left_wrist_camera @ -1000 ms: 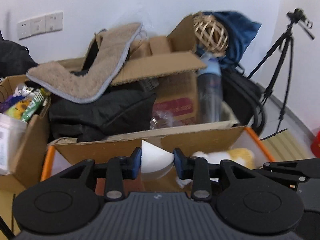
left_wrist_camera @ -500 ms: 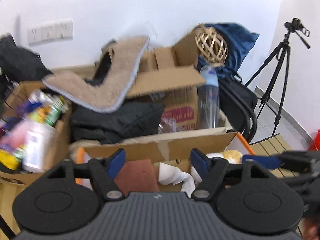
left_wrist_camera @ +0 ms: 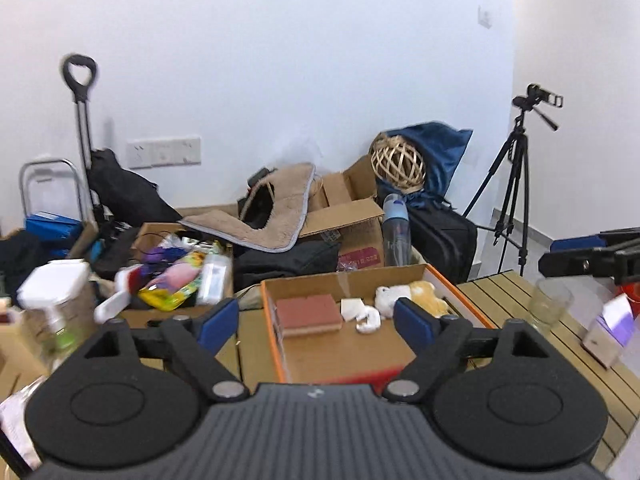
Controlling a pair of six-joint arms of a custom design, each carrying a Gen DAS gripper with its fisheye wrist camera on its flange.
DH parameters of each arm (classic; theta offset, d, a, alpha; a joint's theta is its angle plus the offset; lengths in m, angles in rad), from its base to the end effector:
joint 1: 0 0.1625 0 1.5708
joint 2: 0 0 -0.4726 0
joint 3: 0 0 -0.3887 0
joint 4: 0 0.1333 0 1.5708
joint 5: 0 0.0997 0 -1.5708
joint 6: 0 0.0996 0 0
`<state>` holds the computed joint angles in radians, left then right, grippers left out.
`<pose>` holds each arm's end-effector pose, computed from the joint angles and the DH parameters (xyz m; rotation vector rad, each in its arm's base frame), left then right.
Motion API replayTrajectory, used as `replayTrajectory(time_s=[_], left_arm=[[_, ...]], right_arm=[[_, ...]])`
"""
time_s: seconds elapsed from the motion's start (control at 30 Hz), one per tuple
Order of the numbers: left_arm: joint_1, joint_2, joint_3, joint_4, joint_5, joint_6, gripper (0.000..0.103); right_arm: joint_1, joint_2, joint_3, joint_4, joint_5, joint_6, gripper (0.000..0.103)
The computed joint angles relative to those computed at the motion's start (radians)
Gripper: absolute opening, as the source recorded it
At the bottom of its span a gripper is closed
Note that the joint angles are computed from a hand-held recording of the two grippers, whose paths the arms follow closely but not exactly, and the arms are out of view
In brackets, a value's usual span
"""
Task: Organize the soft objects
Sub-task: 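Withdraw both grippers from the box back over the table, then move both grippers down over the blue fluffy plush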
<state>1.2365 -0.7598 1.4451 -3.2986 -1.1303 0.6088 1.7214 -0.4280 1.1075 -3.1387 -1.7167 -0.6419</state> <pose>-0.0871 -0.7866 0.2827 0.7811 2.1825 -1.2374 0.2483 -0.8440 0.1296 0.9064 -2.3974 1.1369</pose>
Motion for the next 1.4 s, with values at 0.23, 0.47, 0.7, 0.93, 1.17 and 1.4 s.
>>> replayTrajectory(time_s=[0.23, 0.47, 0.7, 0.93, 1.17, 1.4], left_arm=[[-0.009, -0.137, 0.419, -0.437, -0.06, 0.098, 0.095], [0.006, -0.11, 0.721, -0.859, -0.051, 0.088, 0.1], [0.031, -0.104, 0.854, -0.903, -0.028, 0.009, 0.101], [0.024, -0.06, 0.841, -0.953, -0.026, 0.043, 0.101], [0.039, -0.013, 0.732, -0.795, -0.077, 0.052, 0.1], [0.066, 0.076, 0.462, -0.529, -0.144, 0.193, 0.078]], right_arm=[[-0.024, -0.094, 0.444, -0.515, 0.086, -0.146, 0.084], [-0.065, -0.039, 0.728, -1.006, 0.098, -0.253, 0.092], [-0.126, 0.019, 0.923, -1.188, 0.061, -0.144, 0.093], [-0.134, 0.038, 0.939, -1.226, 0.054, -0.171, 0.093], [-0.153, 0.04, 0.841, -1.096, 0.066, -0.14, 0.086], [-0.145, 0.065, 0.611, -0.798, 0.066, -0.158, 0.074]])
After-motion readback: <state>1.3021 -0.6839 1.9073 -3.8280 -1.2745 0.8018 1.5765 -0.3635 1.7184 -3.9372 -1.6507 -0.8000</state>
